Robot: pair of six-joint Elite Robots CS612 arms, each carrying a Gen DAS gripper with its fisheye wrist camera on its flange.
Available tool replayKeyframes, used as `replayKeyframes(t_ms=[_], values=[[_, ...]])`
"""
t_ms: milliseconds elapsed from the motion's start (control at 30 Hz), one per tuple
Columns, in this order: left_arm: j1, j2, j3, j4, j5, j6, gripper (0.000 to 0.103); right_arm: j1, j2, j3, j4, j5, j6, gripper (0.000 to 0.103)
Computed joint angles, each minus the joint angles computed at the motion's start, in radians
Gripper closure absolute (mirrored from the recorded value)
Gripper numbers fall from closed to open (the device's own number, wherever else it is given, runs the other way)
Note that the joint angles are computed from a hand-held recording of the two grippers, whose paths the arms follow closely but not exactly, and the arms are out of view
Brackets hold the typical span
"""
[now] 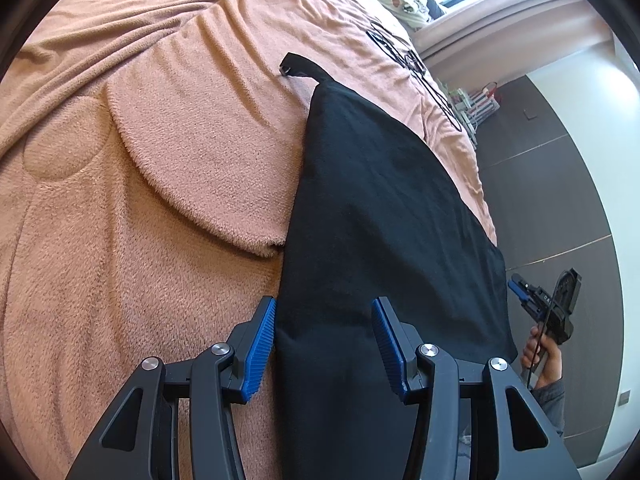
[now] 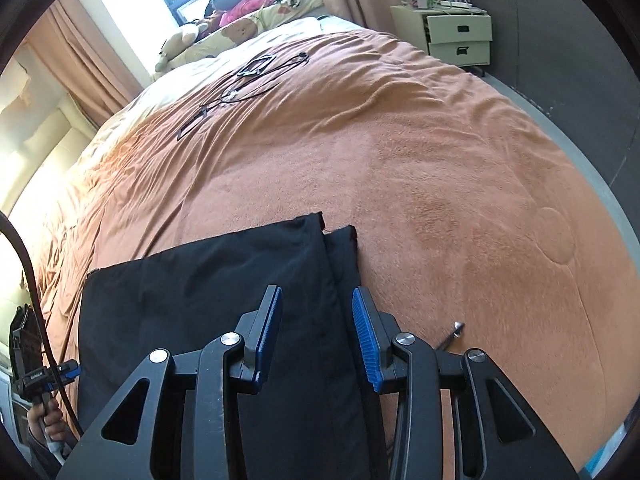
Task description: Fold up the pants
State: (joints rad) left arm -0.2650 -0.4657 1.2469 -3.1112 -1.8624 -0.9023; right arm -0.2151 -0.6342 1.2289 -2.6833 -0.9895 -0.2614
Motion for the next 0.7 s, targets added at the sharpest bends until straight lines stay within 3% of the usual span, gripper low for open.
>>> replayKeyframes(t_ms=[233, 333, 367, 400, 700], values=[[0.001, 0.001, 0.001, -0.007, -0.005, -0.007, 0.051, 0.015, 0.018, -0.036, 0.051, -0.036, -0.033, 0.069], [0.001, 0.0, 0.002, -0.007, -0.005, -0.008, 0.051, 0.024, 0.021, -0.045, 0.075, -0.083, -0.048, 0.087], [0.001, -0.001, 0.003, -0.005, -0.004, -0.006, 0.051, 0.027, 0.02, -0.041, 0.058, -0.099, -0.049, 0.098], [0.001, -0.002, 0.004, -0.005, -0.003, -0.004, 0.051, 0.028, 0.017, -0.035, 0.031, -0.11, -0.045, 0.102], [0.011, 0.006, 0.004, -0.034, -0.039, -0.037, 0.051, 0.03, 0.0, 0.009, -0.096, -0.143, 0.01, 0.103]])
